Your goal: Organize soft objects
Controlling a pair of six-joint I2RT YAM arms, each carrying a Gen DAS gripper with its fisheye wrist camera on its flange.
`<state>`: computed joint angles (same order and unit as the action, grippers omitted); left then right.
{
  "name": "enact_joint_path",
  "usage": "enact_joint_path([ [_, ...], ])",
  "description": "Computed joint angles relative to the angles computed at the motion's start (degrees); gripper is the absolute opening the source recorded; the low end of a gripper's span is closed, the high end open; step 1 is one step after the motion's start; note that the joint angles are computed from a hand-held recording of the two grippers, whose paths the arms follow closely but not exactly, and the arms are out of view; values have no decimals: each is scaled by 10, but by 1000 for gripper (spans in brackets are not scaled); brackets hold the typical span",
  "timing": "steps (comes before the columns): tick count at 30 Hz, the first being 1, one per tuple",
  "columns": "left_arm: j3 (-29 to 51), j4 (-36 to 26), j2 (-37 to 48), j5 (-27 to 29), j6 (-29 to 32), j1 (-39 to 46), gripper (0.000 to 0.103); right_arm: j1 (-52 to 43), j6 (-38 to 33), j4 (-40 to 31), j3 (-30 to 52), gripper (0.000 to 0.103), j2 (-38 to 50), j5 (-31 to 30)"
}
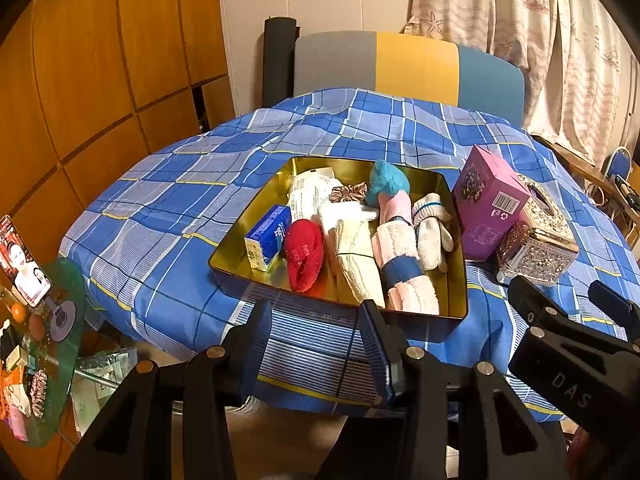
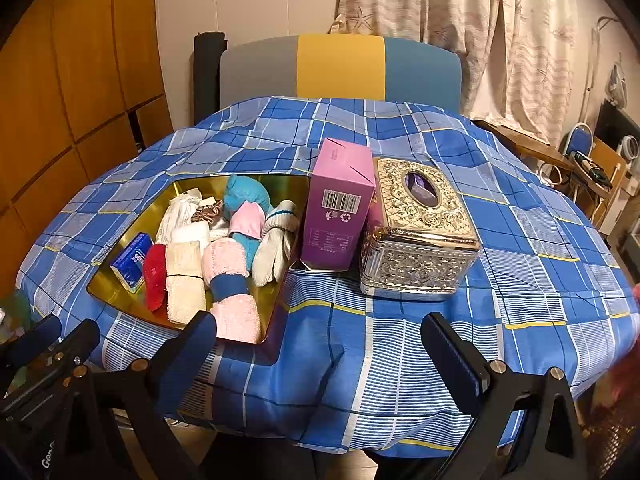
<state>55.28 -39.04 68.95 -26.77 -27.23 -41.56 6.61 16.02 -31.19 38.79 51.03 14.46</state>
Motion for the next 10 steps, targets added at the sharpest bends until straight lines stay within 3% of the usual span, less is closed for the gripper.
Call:
enact_joint_path([
  [7, -3, 6, 0, 10, -5, 11, 45, -1, 4, 2, -1, 103, 6, -1],
  [10, -6, 10, 3, -16, -5, 4, 45, -9, 3, 2, -3, 103, 6, -8],
])
